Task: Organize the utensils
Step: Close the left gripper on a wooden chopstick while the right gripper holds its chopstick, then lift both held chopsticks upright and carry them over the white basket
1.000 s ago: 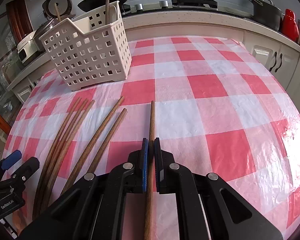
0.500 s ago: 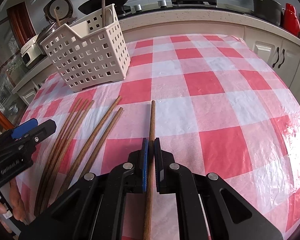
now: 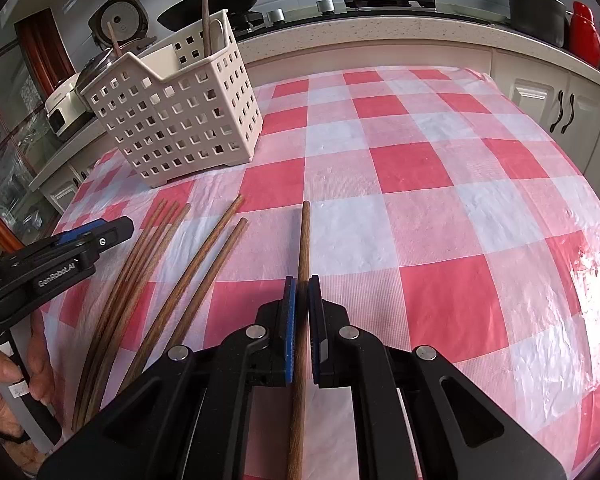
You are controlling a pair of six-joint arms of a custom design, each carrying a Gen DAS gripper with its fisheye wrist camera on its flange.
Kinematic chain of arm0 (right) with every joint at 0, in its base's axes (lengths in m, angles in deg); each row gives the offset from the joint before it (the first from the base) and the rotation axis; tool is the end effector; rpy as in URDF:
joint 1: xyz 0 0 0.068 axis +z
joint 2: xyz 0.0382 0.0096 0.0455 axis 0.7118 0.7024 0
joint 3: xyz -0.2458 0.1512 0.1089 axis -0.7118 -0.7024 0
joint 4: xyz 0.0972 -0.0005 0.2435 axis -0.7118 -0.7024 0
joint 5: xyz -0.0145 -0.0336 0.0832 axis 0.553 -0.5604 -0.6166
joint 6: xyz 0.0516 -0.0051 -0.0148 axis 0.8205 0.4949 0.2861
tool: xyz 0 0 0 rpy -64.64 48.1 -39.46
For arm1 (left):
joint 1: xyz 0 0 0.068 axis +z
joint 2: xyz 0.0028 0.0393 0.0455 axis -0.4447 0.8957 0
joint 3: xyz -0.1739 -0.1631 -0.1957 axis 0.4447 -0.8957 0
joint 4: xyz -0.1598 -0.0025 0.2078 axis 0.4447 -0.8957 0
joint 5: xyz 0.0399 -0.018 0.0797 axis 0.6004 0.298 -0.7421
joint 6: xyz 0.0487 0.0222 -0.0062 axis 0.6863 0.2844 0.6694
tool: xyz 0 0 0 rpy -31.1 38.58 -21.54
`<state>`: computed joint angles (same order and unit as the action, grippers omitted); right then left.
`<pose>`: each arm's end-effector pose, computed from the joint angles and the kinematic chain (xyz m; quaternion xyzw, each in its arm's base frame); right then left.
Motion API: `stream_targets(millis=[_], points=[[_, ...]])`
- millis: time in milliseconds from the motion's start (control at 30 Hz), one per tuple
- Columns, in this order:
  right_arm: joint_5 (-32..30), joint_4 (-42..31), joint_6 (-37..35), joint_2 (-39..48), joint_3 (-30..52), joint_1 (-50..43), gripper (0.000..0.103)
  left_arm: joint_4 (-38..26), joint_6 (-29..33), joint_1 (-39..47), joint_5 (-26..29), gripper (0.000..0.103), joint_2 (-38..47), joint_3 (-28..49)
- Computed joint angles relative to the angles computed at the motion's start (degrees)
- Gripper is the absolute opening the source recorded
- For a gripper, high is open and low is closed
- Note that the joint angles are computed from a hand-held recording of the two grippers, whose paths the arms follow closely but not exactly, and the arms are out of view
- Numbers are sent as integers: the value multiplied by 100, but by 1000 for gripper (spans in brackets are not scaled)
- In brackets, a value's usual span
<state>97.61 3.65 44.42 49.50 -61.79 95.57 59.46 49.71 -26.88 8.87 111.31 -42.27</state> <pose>0.1296 0.1288 0.1581 0.1151 0.9210 0.0830 0.3627 0.2092 -0.0088 0.1896 0.1530 0.9287 -0.0576 0.3328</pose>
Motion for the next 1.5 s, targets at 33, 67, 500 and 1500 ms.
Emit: stream_targets(millis=[33, 67, 500, 1500], points=[[0, 0, 0, 0, 0, 0, 6, 14, 20, -23, 1, 34, 110, 20], [-1, 5, -2, 5, 1, 0, 6, 17, 44, -51, 5, 32, 196, 34], [36, -170, 20, 69, 144, -15, 6, 23, 271, 107, 193, 6, 136, -33], [3003, -3342, 1300, -173, 2282, 2847, 6, -4987, 4279, 5334, 4556, 6, -2061, 1276]])
